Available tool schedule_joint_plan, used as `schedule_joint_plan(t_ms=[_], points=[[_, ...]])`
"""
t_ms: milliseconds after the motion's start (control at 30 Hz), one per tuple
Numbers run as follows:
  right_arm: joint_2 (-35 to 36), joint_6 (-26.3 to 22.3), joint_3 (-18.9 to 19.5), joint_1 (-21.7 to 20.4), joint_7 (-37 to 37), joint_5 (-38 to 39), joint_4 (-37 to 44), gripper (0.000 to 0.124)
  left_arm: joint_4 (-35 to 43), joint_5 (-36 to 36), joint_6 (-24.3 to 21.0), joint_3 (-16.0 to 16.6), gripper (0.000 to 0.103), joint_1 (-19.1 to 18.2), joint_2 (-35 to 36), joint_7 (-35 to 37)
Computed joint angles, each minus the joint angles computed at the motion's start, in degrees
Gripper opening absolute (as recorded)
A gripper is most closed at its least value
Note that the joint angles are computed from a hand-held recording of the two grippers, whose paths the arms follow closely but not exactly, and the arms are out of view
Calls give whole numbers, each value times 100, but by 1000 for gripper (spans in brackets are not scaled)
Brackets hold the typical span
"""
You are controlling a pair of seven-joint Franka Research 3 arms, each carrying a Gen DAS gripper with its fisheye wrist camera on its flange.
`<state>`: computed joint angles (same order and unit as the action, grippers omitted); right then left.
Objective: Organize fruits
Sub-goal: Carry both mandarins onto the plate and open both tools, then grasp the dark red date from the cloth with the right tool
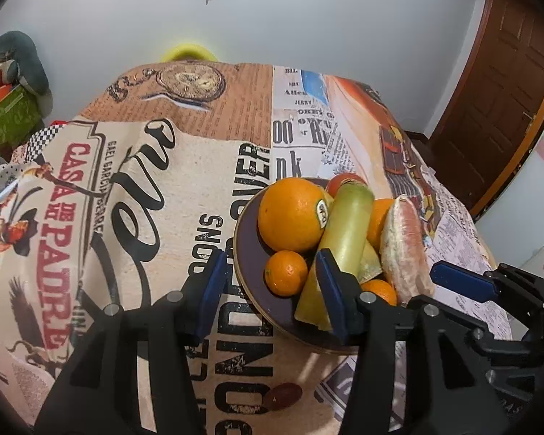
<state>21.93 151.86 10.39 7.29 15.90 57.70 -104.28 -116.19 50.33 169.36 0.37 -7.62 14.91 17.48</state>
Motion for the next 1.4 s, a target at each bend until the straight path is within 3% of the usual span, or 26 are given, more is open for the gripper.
schedule_joint_plan(t_ms=[200,567,833,1133,1400], points=[[-358,45,-39,-43,-121,166,-312,37,-324,545,-184,-41,51,-73,-522,-423],[-1446,83,-389,90,-720,781,-1198,41,-1190,1331,-719,-836,51,228,-1876,-1141],[-2160,-1,-761,241,-743,910,-1874,53,-1733,1380,-1009,-1357,60,326,-2665,-1437],[-2582,318,-938,416,-482,494,-2713,54,-2288,1084,-1015,-1683,63,273,-3216,-1548],[-2500,541,-1006,437,-255,-111,-3242,53,-2648,831,-1036,-1900,66,212,-3395,-1506]])
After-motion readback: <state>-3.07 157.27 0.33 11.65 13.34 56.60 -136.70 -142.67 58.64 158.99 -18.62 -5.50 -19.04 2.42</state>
